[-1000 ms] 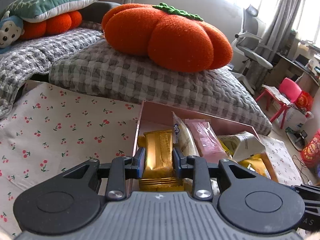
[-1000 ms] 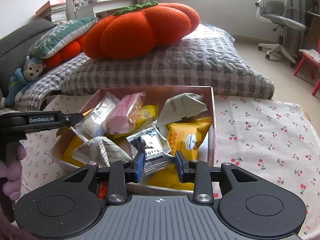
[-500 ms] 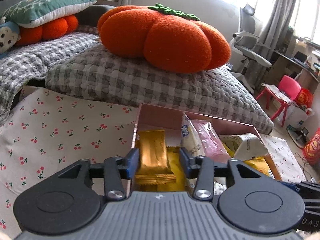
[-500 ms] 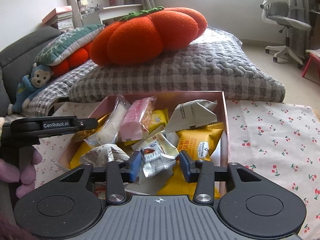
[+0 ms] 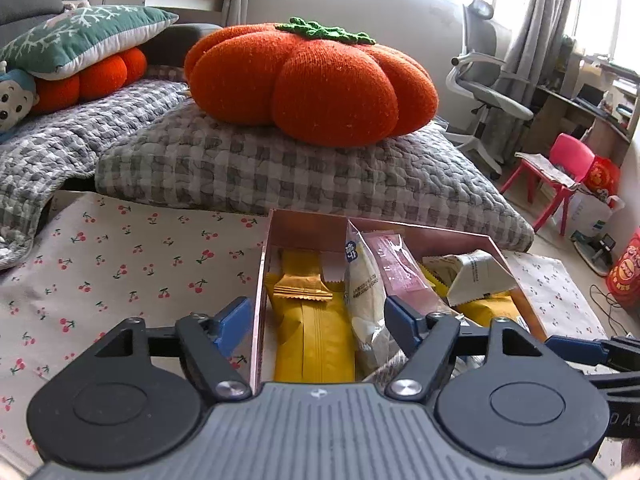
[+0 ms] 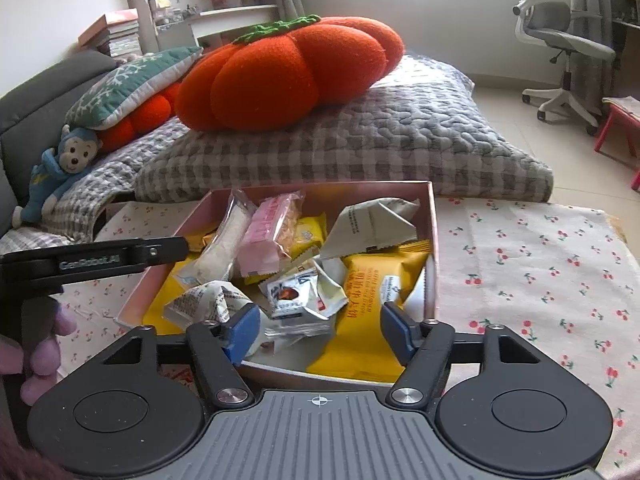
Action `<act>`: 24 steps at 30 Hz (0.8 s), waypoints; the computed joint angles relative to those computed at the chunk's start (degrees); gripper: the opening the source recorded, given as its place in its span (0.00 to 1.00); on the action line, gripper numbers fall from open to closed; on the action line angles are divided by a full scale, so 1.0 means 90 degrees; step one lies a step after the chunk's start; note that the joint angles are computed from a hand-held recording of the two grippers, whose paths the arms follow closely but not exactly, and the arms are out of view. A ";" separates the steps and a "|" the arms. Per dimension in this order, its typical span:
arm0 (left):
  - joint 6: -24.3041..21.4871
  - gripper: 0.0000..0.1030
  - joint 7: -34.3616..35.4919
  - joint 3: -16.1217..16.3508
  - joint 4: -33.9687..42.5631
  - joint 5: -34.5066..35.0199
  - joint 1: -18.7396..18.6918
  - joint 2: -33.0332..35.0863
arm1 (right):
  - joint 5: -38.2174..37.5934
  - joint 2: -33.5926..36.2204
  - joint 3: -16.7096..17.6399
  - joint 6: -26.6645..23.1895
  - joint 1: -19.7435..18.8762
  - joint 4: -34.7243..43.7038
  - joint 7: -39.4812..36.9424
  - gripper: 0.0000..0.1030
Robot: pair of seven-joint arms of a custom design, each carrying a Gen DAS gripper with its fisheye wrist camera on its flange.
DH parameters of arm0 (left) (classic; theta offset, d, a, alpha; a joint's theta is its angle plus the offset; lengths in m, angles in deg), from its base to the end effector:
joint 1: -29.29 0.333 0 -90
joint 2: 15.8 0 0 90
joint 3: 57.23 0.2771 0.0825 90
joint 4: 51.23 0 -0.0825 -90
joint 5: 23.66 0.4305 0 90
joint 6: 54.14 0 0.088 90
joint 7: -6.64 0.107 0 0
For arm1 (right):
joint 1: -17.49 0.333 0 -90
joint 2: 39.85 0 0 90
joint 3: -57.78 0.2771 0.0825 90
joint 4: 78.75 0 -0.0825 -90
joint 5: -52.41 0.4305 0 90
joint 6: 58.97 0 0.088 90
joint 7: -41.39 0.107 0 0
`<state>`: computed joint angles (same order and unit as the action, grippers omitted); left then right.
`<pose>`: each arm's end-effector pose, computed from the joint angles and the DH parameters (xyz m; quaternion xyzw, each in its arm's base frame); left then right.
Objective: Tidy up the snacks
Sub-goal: 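Open both tools to release the gold bar and truffle pack, withdraw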
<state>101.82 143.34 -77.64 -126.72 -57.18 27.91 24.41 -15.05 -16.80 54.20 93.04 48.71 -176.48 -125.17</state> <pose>0.7711 -0.2089 0.3685 -0.4300 0.7881 -0.4232 0.1218 0.6228 0.3592 0.3457 -0.5018 0.7388 -0.2901 0.3438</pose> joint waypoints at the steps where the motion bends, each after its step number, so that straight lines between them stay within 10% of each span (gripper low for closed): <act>1: -0.0009 0.70 0.0006 -0.0004 -0.0068 -0.0006 0.0020 -0.0059 | 0.0024 -0.0050 0.0012 -0.0025 0.0003 -0.0053 -0.0033 0.71; 24: -0.0006 0.99 0.0658 0.0316 -0.1549 -0.0133 0.0178 -0.1229 | 0.0022 -0.0907 0.0550 -0.0636 -0.0153 -0.0961 -0.0321 0.90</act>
